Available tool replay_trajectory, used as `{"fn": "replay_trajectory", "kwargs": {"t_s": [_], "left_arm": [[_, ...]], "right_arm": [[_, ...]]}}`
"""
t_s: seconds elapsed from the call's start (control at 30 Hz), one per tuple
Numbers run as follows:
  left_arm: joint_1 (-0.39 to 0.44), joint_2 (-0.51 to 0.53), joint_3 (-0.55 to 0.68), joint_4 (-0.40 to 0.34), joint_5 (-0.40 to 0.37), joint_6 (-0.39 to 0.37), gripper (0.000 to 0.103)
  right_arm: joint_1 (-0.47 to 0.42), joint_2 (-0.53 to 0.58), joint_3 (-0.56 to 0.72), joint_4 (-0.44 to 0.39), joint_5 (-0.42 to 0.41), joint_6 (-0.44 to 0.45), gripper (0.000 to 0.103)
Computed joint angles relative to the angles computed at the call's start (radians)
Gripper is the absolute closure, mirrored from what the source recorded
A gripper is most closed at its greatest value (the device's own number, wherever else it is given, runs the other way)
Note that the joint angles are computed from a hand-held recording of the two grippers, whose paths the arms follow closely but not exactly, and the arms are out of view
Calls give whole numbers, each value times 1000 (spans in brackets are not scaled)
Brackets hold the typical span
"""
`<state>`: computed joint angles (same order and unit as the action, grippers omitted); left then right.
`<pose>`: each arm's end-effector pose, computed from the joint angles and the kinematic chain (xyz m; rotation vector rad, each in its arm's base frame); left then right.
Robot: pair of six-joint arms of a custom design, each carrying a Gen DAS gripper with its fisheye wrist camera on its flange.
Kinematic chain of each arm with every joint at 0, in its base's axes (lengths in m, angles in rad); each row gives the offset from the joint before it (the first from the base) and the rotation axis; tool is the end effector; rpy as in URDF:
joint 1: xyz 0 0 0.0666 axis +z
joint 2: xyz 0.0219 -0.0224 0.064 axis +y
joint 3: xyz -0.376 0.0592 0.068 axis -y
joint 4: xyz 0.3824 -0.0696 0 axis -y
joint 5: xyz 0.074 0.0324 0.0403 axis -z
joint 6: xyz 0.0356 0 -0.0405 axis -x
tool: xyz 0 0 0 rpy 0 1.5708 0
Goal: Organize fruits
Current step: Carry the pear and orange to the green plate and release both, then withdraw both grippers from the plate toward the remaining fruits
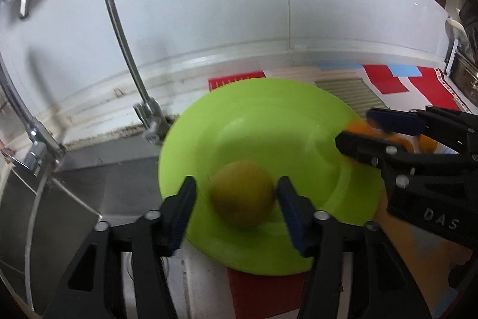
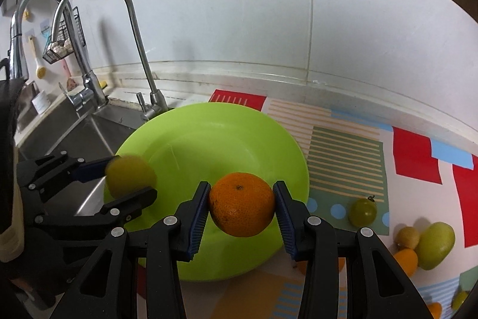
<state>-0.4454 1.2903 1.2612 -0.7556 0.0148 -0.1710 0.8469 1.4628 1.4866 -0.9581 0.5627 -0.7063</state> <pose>0.3992 -0.1916 0.4220 0.7229 2.2471 -0.1512 0.3410 0.3565 0.4370 0.0571 2.3188 0.0571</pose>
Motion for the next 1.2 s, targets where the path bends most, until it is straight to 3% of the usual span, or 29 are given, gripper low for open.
{"fn": "replay_trajectory", "kwargs": {"t_s": [0.23, 0.3, 0.6, 0.93, 1.2], "left_arm": [[10, -46, -7, -6, 1, 50, 36], [8, -63, -13, -6, -7, 61, 35], [-6, -161, -51, -34, 7, 126, 28], [-43, -271, -98, -37, -20, 137, 21], [-110, -333, -115, -36, -59, 158, 18]], "right_arm": [[28, -28, -1, -27, 80, -51, 47], [40, -39, -2, -43, 101, -72, 41], [127, -78, 25, -174, 238, -203, 30], [249, -89, 69, -437, 393, -457, 22], [329, -100, 80, -643, 452, -691, 18]]}}
